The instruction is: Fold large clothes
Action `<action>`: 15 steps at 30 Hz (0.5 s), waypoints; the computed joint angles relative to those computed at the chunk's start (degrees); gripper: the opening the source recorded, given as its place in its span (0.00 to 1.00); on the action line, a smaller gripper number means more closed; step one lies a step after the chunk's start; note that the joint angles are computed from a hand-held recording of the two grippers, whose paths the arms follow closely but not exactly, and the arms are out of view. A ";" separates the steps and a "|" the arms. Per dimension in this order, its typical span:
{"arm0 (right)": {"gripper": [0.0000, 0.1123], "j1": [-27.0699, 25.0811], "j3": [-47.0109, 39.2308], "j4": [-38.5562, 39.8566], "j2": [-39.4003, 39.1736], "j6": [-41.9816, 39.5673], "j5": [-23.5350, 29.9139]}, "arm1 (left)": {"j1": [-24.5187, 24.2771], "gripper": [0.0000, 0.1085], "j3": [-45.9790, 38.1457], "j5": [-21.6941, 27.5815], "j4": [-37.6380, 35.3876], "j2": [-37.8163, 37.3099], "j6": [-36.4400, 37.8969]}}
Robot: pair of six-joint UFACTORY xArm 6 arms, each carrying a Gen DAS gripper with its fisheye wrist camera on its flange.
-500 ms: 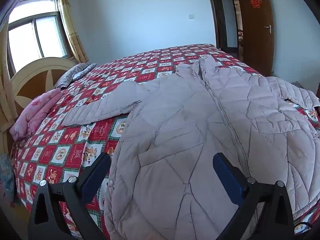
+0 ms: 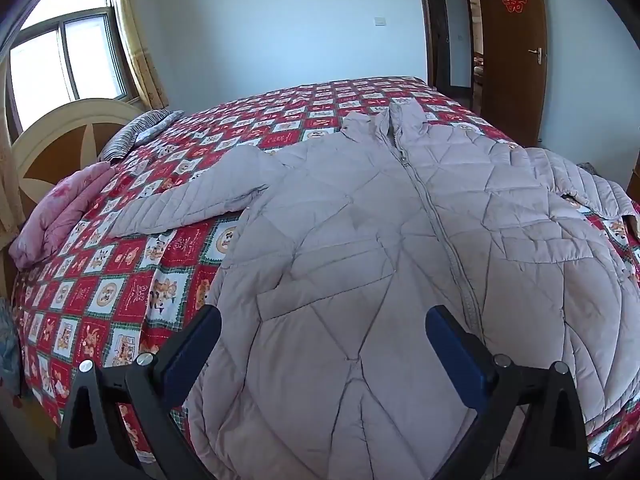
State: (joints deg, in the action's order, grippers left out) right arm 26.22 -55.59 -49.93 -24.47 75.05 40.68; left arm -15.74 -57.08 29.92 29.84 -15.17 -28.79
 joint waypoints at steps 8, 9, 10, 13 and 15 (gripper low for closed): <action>0.92 1.19 -1.40 -0.01 0.85 0.28 1.19 | -0.17 0.94 0.15 0.18 -1.35 -0.34 1.25; 0.92 1.13 -1.33 -0.02 0.84 0.36 0.98 | -0.18 0.94 0.08 0.22 -1.43 -0.32 1.30; 0.92 1.08 -1.16 -0.13 0.74 0.58 0.79 | -0.22 0.94 0.04 0.25 -1.47 -0.29 1.27; 0.92 1.14 -0.75 -0.49 0.42 1.06 0.78 | -0.23 0.94 -0.02 0.45 -1.96 -0.33 1.64; 0.92 1.19 -0.95 -0.42 0.48 1.06 0.92 | -0.17 0.94 0.07 0.34 -2.06 -0.38 1.77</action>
